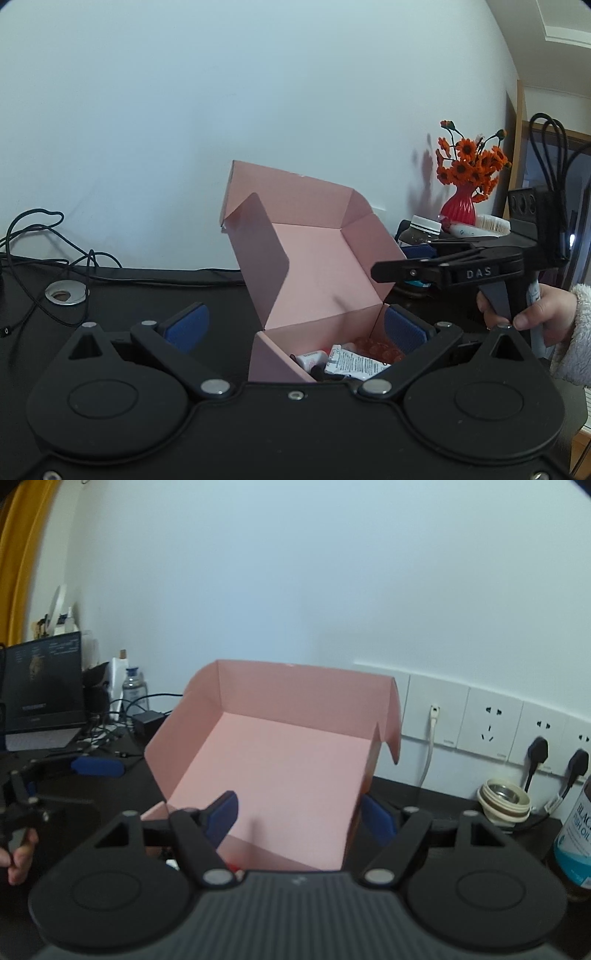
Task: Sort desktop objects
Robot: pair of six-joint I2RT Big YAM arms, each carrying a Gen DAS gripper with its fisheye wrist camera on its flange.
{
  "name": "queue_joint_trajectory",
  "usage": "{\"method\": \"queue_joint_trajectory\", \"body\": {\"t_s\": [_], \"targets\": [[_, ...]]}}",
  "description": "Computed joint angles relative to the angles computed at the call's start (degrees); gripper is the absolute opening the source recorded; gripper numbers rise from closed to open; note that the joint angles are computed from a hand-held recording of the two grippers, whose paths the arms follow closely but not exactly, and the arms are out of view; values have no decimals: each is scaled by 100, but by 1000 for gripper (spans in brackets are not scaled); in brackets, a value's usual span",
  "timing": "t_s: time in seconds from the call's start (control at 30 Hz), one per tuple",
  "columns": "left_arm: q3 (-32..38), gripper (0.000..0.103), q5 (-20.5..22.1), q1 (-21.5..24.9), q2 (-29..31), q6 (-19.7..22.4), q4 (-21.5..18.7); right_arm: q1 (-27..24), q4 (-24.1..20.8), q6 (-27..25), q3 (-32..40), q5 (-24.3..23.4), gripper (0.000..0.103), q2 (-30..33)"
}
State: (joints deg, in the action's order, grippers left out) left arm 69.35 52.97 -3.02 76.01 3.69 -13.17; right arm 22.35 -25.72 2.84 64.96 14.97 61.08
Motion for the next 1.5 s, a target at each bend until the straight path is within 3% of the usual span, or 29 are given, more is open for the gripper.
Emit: {"method": "queue_joint_trajectory", "body": {"t_s": [0.27, 0.53, 0.6, 0.8, 1.03, 1.5], "targets": [[-232, 103, -174, -152, -240, -188, 637, -86, 108, -37, -86, -261, 74, -113], [-301, 103, -270, -457, -307, -331, 947, -105, 143, -51, -116, -523, 74, -140], [-356, 103, -545, -560, -328, -211, 1034, -113, 26, -100, -47, -558, 74, -115], [-298, 103, -318, -466, -270, -559, 1089, -131, -122, -128, 15, -646, 74, -110], [-442, 103, -558, -568, -414, -199, 1095, -147, 8, 0, -163, -759, 74, -270], [-342, 103, -589, -603, -509, 507, 469, -42, -94, 286, -233, -692, 74, -390]]}}
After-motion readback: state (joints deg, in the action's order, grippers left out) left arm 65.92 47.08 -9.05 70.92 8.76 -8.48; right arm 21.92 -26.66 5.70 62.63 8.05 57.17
